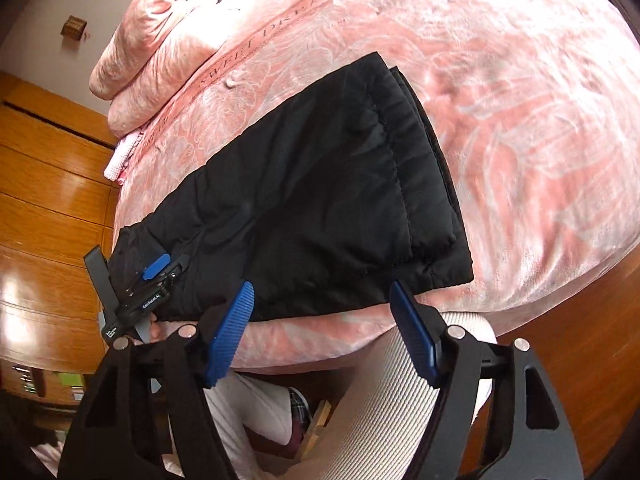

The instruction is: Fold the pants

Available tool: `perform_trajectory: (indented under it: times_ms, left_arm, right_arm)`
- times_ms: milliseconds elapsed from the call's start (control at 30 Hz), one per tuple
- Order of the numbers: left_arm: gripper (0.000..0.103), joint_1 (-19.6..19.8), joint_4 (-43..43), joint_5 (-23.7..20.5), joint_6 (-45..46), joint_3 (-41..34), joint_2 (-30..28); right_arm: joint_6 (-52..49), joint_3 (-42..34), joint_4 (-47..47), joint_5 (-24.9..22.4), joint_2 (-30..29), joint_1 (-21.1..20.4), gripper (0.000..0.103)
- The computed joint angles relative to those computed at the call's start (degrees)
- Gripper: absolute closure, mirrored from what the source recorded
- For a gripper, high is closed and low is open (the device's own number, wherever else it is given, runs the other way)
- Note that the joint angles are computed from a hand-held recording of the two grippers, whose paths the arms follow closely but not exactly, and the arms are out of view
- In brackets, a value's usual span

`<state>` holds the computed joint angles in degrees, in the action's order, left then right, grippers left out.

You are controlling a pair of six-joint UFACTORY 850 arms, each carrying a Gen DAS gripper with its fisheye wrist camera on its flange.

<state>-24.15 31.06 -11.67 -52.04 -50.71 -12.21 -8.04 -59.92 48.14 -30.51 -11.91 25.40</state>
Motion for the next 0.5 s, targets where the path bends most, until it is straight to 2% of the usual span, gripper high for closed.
perform_trajectory:
  times_ms: [67,167,200,233,267,300,333,400,500]
  left_arm:
    - [0.014,0.5,-7.2,-0.1,4.9,0.0,0.4]
    - [0.014,0.9,-15.7,0.0,10.9,0.7,1.6]
    - [0.014,0.9,-16.2,-0.4,11.3,0.9,1.8]
    - [0.014,0.6,-15.6,-0.8,10.6,1.0,2.1]
    - [0.014,0.4,-14.9,-1.2,10.1,1.1,2.2]
    - [0.014,0.2,-14.2,-1.4,9.6,1.2,2.3]
    - [0.013,0.0,-13.8,-1.5,9.4,1.3,2.3]
    - [0.012,-0.2,-13.2,-1.6,8.8,1.5,2.4]
    - [0.009,-0.5,-14.1,-1.7,9.7,1.4,2.1]
  right_arm:
    - [0.3,-0.1,1.4,-0.2,-1.2,-0.7,0.035]
    - [-5.4,1.0,9.2,1.0,-1.6,-1.7,0.036]
    - [-5.0,1.0,8.8,1.8,-1.6,-1.7,0.043]
    - [-2.6,0.6,6.1,2.7,-1.7,-1.5,0.06]
    - [-0.9,0.5,3.9,3.5,-1.8,-1.3,0.071]
    - [-1.5,0.6,4.2,3.4,-1.8,-1.4,0.087]
    - [-4.0,1.0,6.8,2.7,-1.4,-1.8,0.094]
    - [-6.4,1.9,8.5,2.5,0.0,-1.6,0.096]
    - [-3.6,2.9,5.3,1.7,1.5,-1.3,0.096]
